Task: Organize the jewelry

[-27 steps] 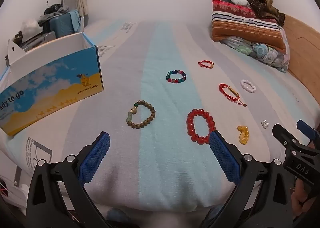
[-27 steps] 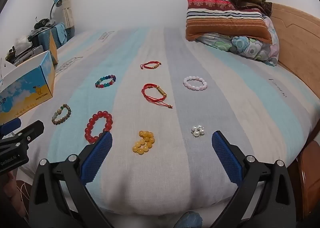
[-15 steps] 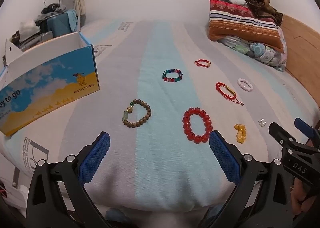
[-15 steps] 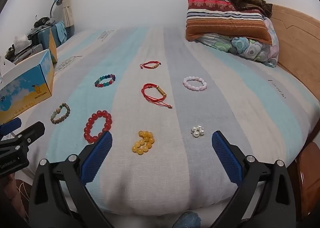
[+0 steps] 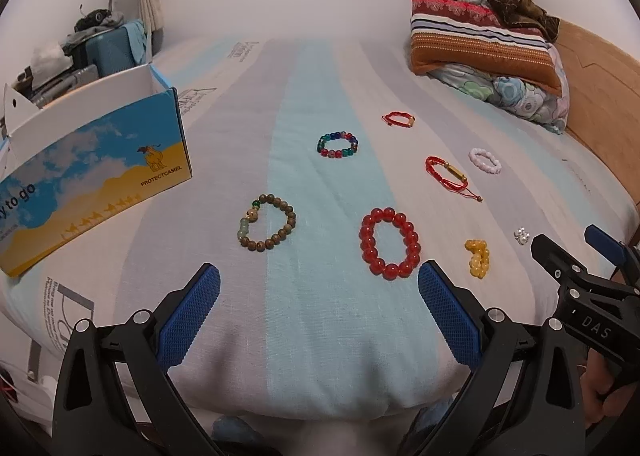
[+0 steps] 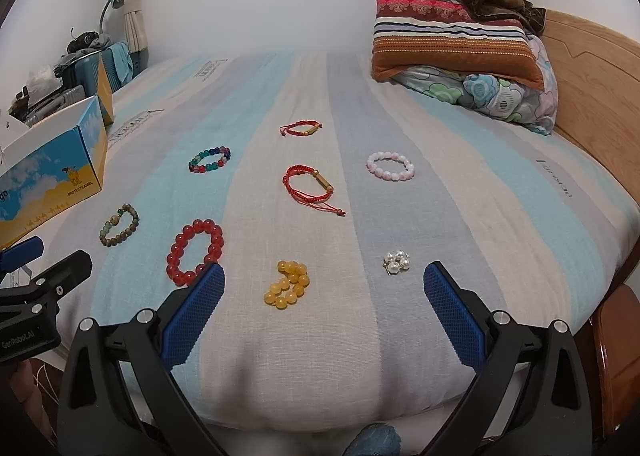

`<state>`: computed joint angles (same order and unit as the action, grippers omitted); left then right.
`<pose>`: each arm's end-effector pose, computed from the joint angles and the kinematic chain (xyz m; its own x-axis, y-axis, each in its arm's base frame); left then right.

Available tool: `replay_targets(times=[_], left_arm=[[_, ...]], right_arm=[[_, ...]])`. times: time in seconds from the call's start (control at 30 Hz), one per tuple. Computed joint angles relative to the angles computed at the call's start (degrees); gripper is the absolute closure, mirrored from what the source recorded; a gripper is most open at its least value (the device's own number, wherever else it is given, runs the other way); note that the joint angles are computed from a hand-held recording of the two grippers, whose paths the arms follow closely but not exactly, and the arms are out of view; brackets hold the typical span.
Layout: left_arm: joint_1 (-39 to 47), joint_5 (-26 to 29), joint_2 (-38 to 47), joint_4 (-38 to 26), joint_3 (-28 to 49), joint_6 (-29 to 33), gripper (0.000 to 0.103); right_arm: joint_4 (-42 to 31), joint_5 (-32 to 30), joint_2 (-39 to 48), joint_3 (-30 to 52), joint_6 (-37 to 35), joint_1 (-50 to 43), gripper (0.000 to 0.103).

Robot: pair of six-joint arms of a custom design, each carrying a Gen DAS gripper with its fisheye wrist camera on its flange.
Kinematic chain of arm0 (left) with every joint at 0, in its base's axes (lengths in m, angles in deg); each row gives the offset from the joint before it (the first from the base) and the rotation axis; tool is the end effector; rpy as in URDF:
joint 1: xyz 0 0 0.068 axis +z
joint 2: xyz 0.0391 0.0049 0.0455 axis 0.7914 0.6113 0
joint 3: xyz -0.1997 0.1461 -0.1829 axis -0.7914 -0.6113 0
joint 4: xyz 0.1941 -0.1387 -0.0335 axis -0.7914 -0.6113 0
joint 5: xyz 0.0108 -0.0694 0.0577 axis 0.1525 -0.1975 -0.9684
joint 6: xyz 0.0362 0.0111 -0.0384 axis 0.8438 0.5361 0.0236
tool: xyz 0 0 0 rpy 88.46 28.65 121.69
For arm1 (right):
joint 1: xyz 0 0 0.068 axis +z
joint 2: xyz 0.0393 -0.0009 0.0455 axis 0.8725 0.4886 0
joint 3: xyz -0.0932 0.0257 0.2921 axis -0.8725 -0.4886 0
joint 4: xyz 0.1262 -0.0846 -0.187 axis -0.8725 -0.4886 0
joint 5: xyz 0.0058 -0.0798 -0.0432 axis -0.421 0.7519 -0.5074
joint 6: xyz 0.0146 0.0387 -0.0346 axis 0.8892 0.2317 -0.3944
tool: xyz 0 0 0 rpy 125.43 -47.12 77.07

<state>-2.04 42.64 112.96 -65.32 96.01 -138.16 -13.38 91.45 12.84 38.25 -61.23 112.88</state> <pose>0.1308 -0.1413 0.2121 -0.6553 -0.2178 -0.7233 -0.2666 0.9626 -0.0483 0.1930 0.2203 0.2251 -0.6193 -0.1885 -0.7622 -0.2539 0.9667 -0.0328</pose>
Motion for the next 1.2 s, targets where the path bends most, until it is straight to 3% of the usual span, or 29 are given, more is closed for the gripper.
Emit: replay_targets(times=[1.2], left_arm=[[-0.22, 0.13, -2.33, -1.46, -0.78, -1.58, 0.005]], right_arm=[[0.36, -0.31, -0.03, -0.25, -0.34, -0.35, 0.007]])
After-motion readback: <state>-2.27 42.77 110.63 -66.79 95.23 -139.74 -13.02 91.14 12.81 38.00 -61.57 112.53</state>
